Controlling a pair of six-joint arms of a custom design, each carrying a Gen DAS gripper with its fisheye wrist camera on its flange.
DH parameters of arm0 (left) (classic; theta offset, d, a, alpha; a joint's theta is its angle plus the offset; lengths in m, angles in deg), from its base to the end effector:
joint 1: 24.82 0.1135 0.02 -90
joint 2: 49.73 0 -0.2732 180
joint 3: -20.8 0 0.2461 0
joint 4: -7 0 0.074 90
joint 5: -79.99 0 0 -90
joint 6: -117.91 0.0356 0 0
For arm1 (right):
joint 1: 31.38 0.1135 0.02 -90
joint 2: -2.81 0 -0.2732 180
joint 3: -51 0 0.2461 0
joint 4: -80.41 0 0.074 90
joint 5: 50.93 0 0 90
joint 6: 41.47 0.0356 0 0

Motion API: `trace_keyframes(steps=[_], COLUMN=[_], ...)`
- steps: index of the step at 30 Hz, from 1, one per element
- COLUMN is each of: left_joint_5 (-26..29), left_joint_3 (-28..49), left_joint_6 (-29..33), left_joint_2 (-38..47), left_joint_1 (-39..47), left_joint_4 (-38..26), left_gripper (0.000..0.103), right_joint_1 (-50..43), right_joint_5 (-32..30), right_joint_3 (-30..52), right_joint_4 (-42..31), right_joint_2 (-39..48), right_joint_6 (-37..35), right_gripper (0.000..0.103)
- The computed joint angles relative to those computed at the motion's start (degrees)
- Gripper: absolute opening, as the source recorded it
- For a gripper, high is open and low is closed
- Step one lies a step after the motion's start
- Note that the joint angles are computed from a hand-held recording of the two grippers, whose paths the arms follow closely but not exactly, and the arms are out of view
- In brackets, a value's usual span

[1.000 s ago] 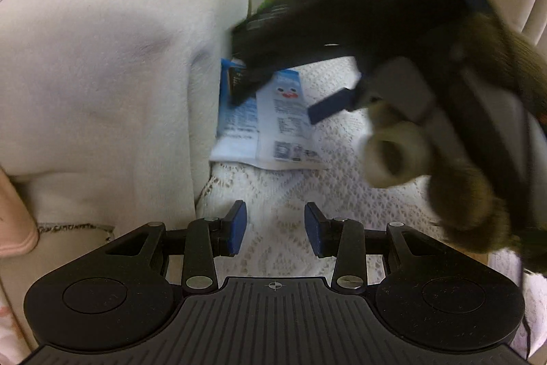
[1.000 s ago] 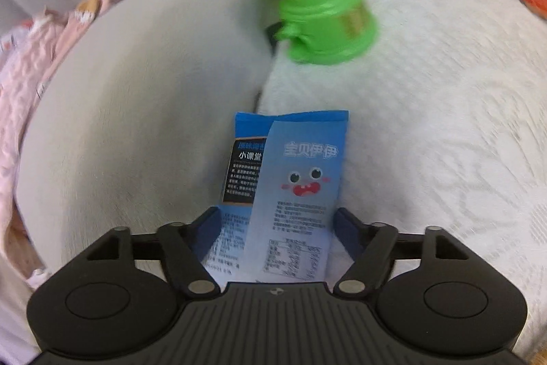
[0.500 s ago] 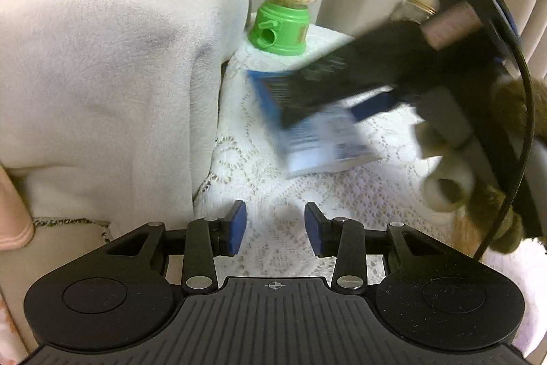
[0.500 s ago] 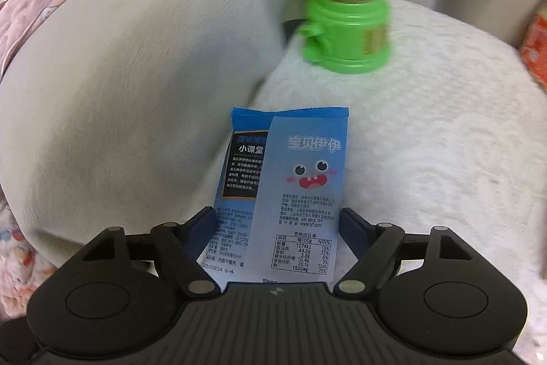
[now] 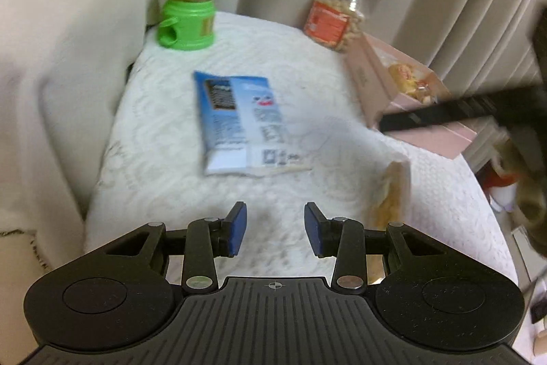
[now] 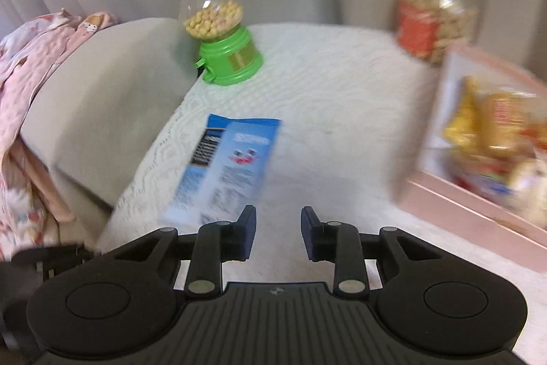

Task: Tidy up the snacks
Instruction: 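Grasp the long wafer-stick bag with the left tool while the right tool holds the blue bag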

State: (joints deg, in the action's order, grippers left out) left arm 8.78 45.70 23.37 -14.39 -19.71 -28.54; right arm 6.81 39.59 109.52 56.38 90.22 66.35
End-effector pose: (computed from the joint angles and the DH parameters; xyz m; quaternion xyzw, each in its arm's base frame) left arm 0.1146 -0.0013 0.1495 -0.0160 0.9166 -0.1495 0.3705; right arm 0.2275 0.1786 0.1801 -0.1662 0.9334 0.1455 0.2828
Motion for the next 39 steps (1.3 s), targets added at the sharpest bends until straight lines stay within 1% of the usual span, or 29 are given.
trace_keyframes(steps=[1,2,4,5,6,8,10,12,13,14,16,17,18,19,21,22,23,24,25,27,28,29,31,33,35,37,39], left_joint_5=[-1.71,-3.22,-6.07,-7.10,-8.00,-9.06,-8.49,-8.16,-8.89,-10.68,-16.27,-17.10,-16.83,-15.06,-9.63,-8.32,-9.03,-11.54,-15.30,-21.79,-23.16,-23.06,-21.57,-23.42,-23.23,-21.66,-17.98], left_joint_3=[0.27,0.79,1.79,2.72,3.76,6.43,8.82,11.06,12.04,12.01,10.06,9.80,9.78,10.15,11.27,11.80,11.89,11.90,11.51,11.21,10.65,10.47,10.52,9.73,10.01,8.79,6.56], left_joint_6=[-1.55,-2.71,-4.87,-5.81,-7.09,-10.09,-12.80,-14.26,-14.71,-15.22,-14.64,-13.34,-12.11,-11.02,-8.68,-7.73,-7.29,-7.67,-9.07,-12.17,-13.07,-13.72,-15.46,-15.76,-15.92,-15.86,-15.54], left_joint_2=[0.24,2.06,7.48,11.62,16.04,24.84,32.09,37.97,39.83,39.47,34.08,32.38,29.65,27.75,25.49,24.99,24.79,24.90,25.52,27.85,29.03,30.27,33.14,32.39,32.15,30.58,27.53], left_joint_1=[-1.95,-3.28,-4.38,-3.95,-3.25,-1.55,0.48,1.06,0.32,-1.18,-7.02,-9.51,-12.41,-14.67,-19.10,-22.28,-25.65,-29.72,-34.18,-41.03,-42.69,-43.27,-43.23,-44.22,-44.02,-42.60,-38.90], left_joint_4=[0.86,3.27,9.25,12.64,16.05,21.71,25.91,28.02,27.88,27.22,26.32,25.88,23.53,21.06,15.86,13.31,11.76,10.65,10.42,10.82,12.11,13.10,14.70,15.25,14.94,15.69,16.24], left_gripper=[0.042,0.042,0.042,0.042,0.042,0.042,0.042,0.042,0.042,0.041,0.041,0.041,0.041,0.041,0.041,0.042,0.042,0.042,0.042,0.043,0.046,0.046,0.044,0.041,0.039,0.037,0.037], right_joint_1=[0.17,0.43,0.20,0.50,0.20,-0.80,-3.21,-7.27,-9.40,-12.37,-15.38,-17.16,-18.05,-19.30,-20.42,-20.66,-20.51,-20.37,-20.02,-18.02,-16.87,-16.07,-14.98,-13.80,-11.85,-9.83,-7.41], right_joint_5=[1.23,3.45,7.48,9.95,11.02,11.94,10.51,6.94,4.74,1.90,-0.33,-0.74,-0.54,-0.44,0.04,0.35,0.63,0.80,1.38,4.62,6.37,7.53,8.55,9.42,10.94,12.32,13.85], right_joint_3=[-2.42,-5.38,-10.31,-13.03,-15.14,-20.11,-24.25,-28.09,-29.49,-30.63,-32.70,-33.60,-34.44,-34.92,-36.07,-36.79,-37.09,-37.32,-37.52,-37.32,-36.95,-36.62,-35.58,-34.73,-33.62,-32.26,-30.88], right_joint_4=[0.36,0.52,1.95,2.54,2.07,3.86,6.16,8.92,9.96,11.14,13.90,15.59,17.53,19.44,23.42,24.67,24.88,24.88,24.86,24.10,23.44,22.64,21.22,19.98,18.84,18.11,17.28], right_joint_2=[-2.65,-6.04,-10.44,-12.67,-15.21,-18.86,-21.51,-23.39,-23.93,-23.82,-22.76,-21.89,-20.72,-18.95,-16.20,-16.26,-16.57,-17.04,-17.44,-17.97,-18.27,-18.93,-19.88,-21.00,-21.28,-20.47,-19.62], right_joint_6=[-0.36,-0.72,-1.82,-1.88,-2.08,-1.66,-1.53,-1.16,-1.18,-1.46,-1.28,-1.48,-1.46,-1.59,-1.38,-1.60,-1.76,-2.19,-2.79,-3.87,-4.22,-4.66,-5.37,-5.76,-5.23,-4.46,-3.75], right_gripper=[0.041,0.057,0.072,0.073,0.073,0.073,0.073,0.073,0.073,0.073,0.073,0.073,0.073,0.073,0.073,0.073,0.073,0.073,0.073,0.073,0.073,0.073,0.073,0.073,0.074,0.074,0.074])
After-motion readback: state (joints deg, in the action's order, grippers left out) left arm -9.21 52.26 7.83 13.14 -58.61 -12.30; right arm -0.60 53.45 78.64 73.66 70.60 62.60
